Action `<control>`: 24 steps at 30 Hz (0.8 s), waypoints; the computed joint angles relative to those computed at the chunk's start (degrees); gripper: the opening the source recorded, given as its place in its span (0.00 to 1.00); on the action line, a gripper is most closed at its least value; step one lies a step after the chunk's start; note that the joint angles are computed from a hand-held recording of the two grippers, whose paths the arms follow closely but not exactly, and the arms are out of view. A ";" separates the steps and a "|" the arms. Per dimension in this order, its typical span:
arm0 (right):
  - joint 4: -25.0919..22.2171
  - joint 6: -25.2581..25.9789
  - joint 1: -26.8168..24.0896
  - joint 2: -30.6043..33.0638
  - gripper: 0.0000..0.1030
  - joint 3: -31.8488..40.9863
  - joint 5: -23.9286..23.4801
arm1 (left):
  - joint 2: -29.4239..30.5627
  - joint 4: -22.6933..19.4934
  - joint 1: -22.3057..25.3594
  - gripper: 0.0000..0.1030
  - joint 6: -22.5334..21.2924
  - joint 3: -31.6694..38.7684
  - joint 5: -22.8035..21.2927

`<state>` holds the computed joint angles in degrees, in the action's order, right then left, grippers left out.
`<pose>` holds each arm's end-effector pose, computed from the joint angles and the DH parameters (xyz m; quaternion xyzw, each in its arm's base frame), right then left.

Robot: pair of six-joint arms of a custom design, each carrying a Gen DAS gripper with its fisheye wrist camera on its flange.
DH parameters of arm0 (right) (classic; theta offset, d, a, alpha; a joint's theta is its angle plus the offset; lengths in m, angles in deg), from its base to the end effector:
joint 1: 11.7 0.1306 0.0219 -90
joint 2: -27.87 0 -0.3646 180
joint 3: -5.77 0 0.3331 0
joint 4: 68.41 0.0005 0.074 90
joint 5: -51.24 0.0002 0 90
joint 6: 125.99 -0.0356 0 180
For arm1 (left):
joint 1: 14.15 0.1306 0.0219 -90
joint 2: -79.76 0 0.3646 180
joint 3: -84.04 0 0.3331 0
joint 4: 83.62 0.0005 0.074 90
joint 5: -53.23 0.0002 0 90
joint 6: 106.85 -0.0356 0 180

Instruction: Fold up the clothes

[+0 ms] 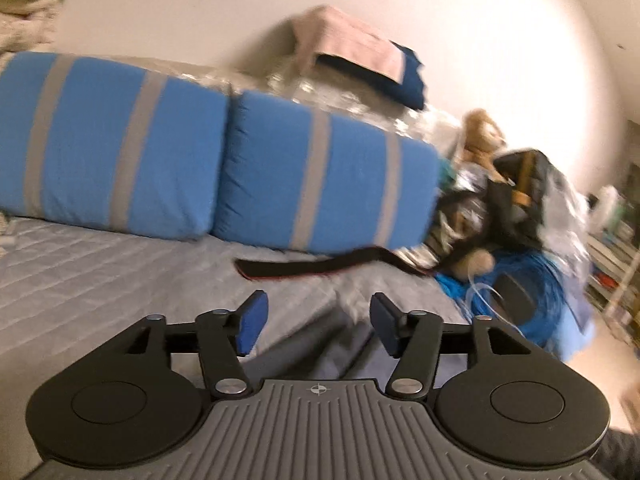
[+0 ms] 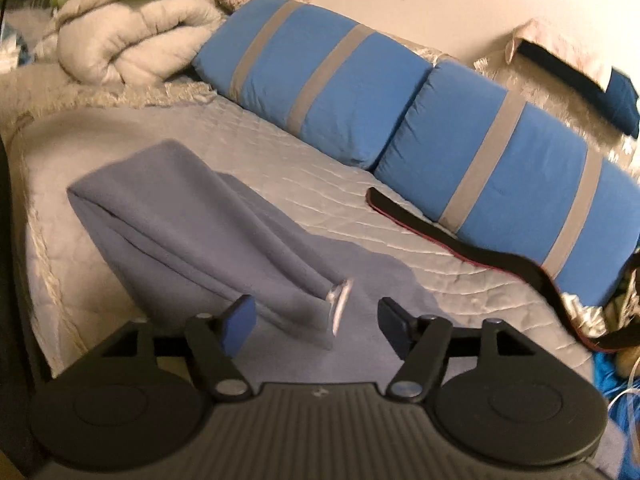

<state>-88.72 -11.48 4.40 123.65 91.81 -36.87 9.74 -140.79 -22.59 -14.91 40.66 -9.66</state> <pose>0.4632 0.1320 0.3819 -0.2928 0.8152 -0.0509 0.4972 0.5269 -0.0951 0.5688 0.1639 0.8362 -0.2463 0.4618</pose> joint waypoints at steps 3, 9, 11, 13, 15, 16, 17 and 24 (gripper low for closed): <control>3.70 8.63 0.98 0.03 0.81 -1.86 3.78 | -1.56 1.07 -0.23 0.56 -1.06 -2.36 -3.15; 10.01 27.62 2.10 2.07 0.79 -3.46 6.72 | -4.01 2.76 0.43 0.79 -4.24 -6.61 -8.45; 9.59 32.75 2.17 3.11 0.79 -2.75 6.28 | -4.89 3.61 0.96 0.82 -5.07 -8.06 -8.71; 9.36 37.24 2.19 4.06 0.78 -2.06 5.95 | -5.17 3.30 1.30 0.83 -6.15 -8.46 -8.92; 8.29 40.17 2.14 4.83 0.76 -0.98 5.09 | -5.31 3.08 1.47 0.83 -7.09 -8.92 -9.43; 7.57 41.72 2.12 5.26 0.74 -0.34 4.59 | -5.24 2.79 1.54 0.83 -7.46 -8.97 -9.40; 6.75 43.47 2.12 5.70 0.70 0.36 4.07 | -5.14 2.47 1.61 0.83 -7.82 -8.96 -9.35; -6.26 50.14 2.02 10.05 0.54 9.63 2.07 | -3.63 3.71 1.15 0.83 -4.28 -8.53 -9.81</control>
<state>-94.98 38.66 6.43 133.70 101.44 -34.79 6.11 -137.08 -21.44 -19.19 32.13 -19.46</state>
